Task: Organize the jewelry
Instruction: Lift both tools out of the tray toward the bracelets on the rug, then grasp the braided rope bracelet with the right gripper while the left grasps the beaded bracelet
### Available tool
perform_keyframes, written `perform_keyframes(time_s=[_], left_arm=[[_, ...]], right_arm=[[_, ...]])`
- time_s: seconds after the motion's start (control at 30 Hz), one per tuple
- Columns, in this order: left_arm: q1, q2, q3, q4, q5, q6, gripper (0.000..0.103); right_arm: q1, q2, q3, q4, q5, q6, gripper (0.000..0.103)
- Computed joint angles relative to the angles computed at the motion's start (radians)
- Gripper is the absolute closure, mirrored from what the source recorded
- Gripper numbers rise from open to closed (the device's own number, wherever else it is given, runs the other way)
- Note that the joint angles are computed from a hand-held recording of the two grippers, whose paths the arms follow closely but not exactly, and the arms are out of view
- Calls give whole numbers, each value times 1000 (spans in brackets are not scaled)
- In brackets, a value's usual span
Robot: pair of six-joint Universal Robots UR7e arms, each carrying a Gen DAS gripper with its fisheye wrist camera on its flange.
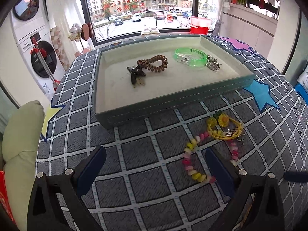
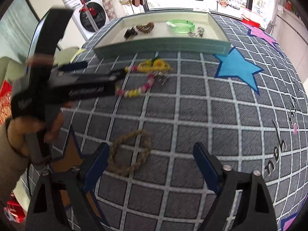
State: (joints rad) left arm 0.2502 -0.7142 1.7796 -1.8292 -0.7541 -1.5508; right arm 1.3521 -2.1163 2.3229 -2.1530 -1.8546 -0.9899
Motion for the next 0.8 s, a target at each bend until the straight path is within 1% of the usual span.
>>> perform_keyframes(time_s=[0.03,0.1,0.17,0.2,0.27,0.3,0.37,0.4,0.43,0.47,0.5,0.53,0.57,0.63,0.7,0.73,0.8], left_arm=[[2,2,-3,-2,2,8,0],[7,13,-16,7,3,16,0],[13,20,-26,8,-4,27,5],[18,24,-28,-2,-8,37,5],[19,30,-32,-2,-9,44,6],[18,30,-27,-20,-6,57,9],[14,31,-21,-56,-7,89,18],[12,33,-22,-61,-8,104,21],[10,36,-25,-67,-8,121,25],[9,37,-24,-77,-9,137,32],[7,40,-26,-86,-11,153,35],[4,45,-31,-88,-13,168,40],[4,48,-36,-88,-14,179,46],[2,56,-45,-101,-20,213,55],[0,66,-57,-96,-19,230,67],[-2,71,-61,-97,-23,240,80],[-5,77,-67,-80,-17,228,80]], right_arm=[[6,-9,17,-23,-14,-9,28],[20,-28,51,-77,-37,-37,30],[31,-44,85,-134,-57,-71,31],[32,-54,103,-163,-64,-96,31],[25,-73,118,-177,-53,-121,32],[20,-79,119,-175,-48,-121,32],[14,-85,119,-171,-40,-123,32],[12,-90,119,-166,-37,-125,36],[6,-99,117,-158,-29,-132,46],[3,-108,117,-152,-21,-137,53],[4,-116,116,-143,-20,-136,67],[3,-119,116,-139,-19,-135,73],[3,-122,115,-134,-17,-135,76],[8,-117,116,-139,-18,-123,95],[-14,-134,108,-117,1,-119,96],[-23,-139,103,-106,9,-115,96],[-51,-150,85,-76,42,-108,96]])
